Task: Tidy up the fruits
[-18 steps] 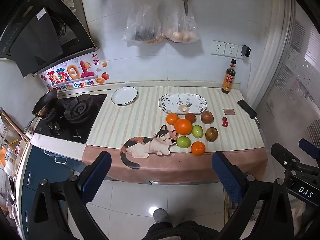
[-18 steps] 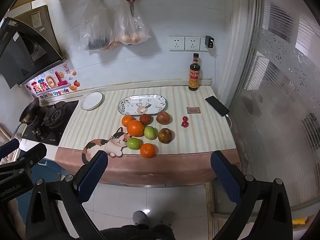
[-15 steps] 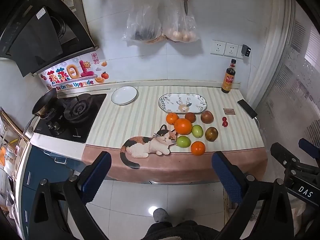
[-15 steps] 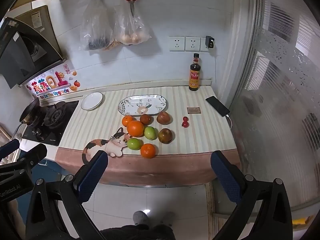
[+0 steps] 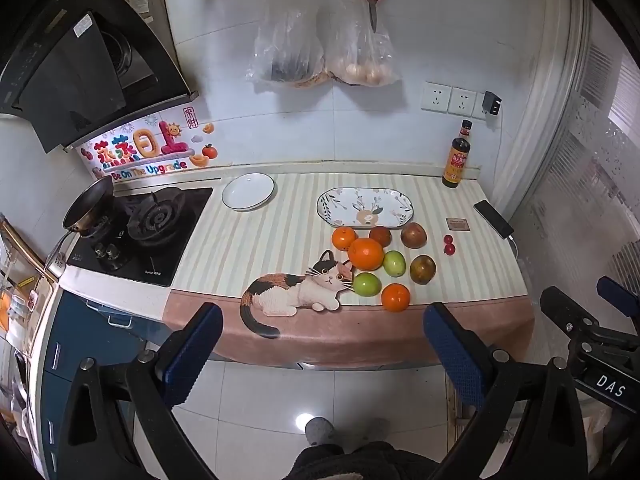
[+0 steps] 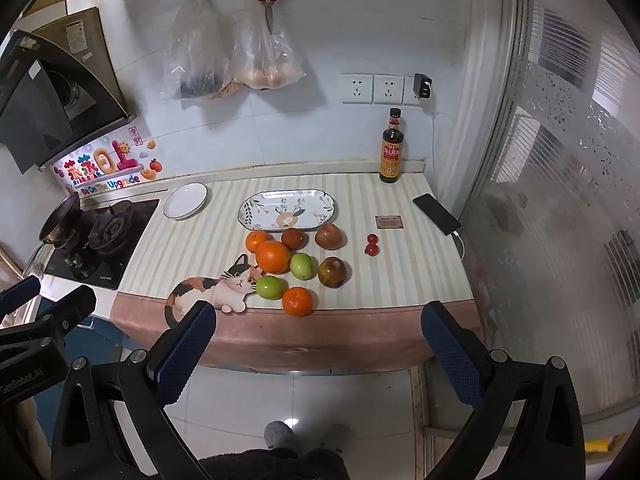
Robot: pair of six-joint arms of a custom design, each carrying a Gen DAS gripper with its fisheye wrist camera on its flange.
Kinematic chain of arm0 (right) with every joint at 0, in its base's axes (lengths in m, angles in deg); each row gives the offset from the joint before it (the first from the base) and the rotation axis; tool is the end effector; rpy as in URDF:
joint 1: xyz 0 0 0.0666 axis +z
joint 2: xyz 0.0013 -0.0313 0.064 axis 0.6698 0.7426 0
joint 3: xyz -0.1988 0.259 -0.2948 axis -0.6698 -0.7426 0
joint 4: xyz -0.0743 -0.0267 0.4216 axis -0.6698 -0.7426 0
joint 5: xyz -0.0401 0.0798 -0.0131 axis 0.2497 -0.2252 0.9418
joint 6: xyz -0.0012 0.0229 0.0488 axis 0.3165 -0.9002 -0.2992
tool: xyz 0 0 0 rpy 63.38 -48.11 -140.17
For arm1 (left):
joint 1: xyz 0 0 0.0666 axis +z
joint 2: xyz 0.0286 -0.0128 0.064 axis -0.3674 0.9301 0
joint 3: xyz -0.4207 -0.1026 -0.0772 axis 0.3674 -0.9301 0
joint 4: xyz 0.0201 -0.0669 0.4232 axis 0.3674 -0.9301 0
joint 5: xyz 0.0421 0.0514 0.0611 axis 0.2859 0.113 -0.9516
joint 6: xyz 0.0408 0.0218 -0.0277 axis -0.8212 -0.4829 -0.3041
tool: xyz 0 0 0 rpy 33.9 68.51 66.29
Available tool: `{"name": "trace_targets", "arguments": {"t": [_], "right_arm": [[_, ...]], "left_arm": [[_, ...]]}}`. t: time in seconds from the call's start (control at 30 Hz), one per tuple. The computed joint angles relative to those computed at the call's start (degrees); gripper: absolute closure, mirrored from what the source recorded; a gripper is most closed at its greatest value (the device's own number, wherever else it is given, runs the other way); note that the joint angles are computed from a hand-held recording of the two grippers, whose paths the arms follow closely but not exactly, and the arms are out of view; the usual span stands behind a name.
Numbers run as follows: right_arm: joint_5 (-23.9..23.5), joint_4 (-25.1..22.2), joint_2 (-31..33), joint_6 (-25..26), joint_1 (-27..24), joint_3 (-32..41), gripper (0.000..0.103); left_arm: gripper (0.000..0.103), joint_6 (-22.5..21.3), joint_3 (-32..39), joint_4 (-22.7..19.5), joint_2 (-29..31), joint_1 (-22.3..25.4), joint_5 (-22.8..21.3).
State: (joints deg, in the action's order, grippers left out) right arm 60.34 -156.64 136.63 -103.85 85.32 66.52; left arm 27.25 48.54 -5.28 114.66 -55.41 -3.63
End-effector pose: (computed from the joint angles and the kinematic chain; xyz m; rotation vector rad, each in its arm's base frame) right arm 0.3617 0.3132 0.6488 0.4190 2.4105 -0.0835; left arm 0.4854 -0.3173 0.6418 0.3813 2.4471 -0.0773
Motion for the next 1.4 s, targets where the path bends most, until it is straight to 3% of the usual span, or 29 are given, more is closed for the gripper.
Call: {"name": "trace_targets", "arguments": {"t": [1.4], "right_arm": [[0.3,-1.3,0.7,0.3,0.5,1.9,0.000]], "left_arm": [[0.000,-0.1,0.6,0.3,0.2,0.0,-0.4]]}}
